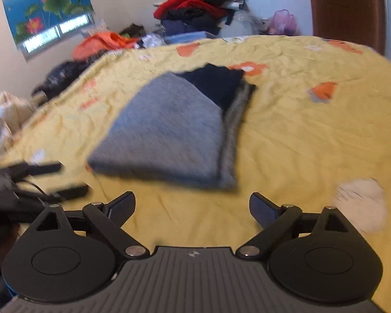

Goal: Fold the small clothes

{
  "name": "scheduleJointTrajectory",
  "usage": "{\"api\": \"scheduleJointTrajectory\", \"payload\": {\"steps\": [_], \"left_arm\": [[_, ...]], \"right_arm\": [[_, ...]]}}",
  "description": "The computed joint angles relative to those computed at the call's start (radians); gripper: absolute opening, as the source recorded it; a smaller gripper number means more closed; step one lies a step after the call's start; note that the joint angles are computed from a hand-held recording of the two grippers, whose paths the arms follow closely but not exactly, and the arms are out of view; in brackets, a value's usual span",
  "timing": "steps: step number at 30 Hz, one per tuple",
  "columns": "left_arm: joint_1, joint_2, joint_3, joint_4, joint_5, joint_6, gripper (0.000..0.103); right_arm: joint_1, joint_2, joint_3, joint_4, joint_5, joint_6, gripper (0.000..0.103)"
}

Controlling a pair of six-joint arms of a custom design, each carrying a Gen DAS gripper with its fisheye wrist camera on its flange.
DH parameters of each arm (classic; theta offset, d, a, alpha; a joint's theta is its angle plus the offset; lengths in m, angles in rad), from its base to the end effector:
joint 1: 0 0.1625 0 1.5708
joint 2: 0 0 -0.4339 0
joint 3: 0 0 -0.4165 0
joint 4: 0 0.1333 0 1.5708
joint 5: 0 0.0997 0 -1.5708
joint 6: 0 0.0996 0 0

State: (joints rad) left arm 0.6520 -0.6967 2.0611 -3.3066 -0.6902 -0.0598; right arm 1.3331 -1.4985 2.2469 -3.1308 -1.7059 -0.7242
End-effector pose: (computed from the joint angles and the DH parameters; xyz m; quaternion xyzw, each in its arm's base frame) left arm -0.2970 -0.4911 0.0104 0.2987 0.8411 -0.3443 0.2912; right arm 0.0043 -0.4916 0.3162 0.1949 -0.8961 0.3205 0.2372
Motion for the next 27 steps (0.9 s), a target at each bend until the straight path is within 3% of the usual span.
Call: {"api": "scheduleJointTrajectory", "payload": {"steps": [2, 4, 7, 8, 9, 11, 14, 15, 19, 22, 27], "left_arm": [[-0.011, -0.083, 0.067, 0.031, 0.058, 0.047, 0.094], [-0.018, -0.141, 0.108, 0.001, 0.186, 0.146, 0.094], [-0.007, -0.131, 0.065, -0.16, 0.404, 0.348, 0.094], [-0.005, -0.117, 0.039, -0.225, 0.432, 0.392, 0.094], [-0.003, -0.115, 0.023, -0.255, 0.42, 0.394, 0.094], [-0.005, -0.103, 0.009, -0.231, 0.355, 0.287, 0.094], [-0.001, -0.019, -0.032, -0.131, 0.237, 0.088, 0.094], [0.004, 0.028, -0.059, -0.096, 0.2, 0.038, 0.094], [0.004, 0.173, -0.144, -0.012, 0.159, -0.056, 0.094], [0.014, 0.193, -0.175, 0.039, 0.133, -0.144, 0.094], [0.042, 0.203, -0.216, 0.059, 0.11, -0.139, 0.098]], "right_arm": [[-0.038, -0.087, 0.035, 0.051, -0.016, -0.018, 0.092], [-0.073, -0.161, 0.067, 0.02, -0.043, -0.04, 0.092], [-0.078, -0.163, 0.079, -0.177, -0.164, -0.08, 0.093], [-0.078, -0.135, 0.074, -0.265, -0.19, -0.098, 0.093], [-0.07, -0.107, 0.07, -0.335, -0.207, -0.103, 0.093], [-0.055, -0.071, 0.067, -0.386, -0.188, -0.071, 0.096], [-0.022, -0.013, 0.062, -0.349, -0.106, 0.005, 0.102], [0.005, 0.029, 0.049, -0.343, -0.112, 0.021, 0.102], [0.101, 0.222, -0.033, -0.384, -0.255, 0.041, 0.102], [0.14, 0.324, -0.093, -0.394, -0.353, 0.033, 0.102], [0.135, 0.377, -0.106, -0.5, -0.331, 0.052, 0.103]]}}
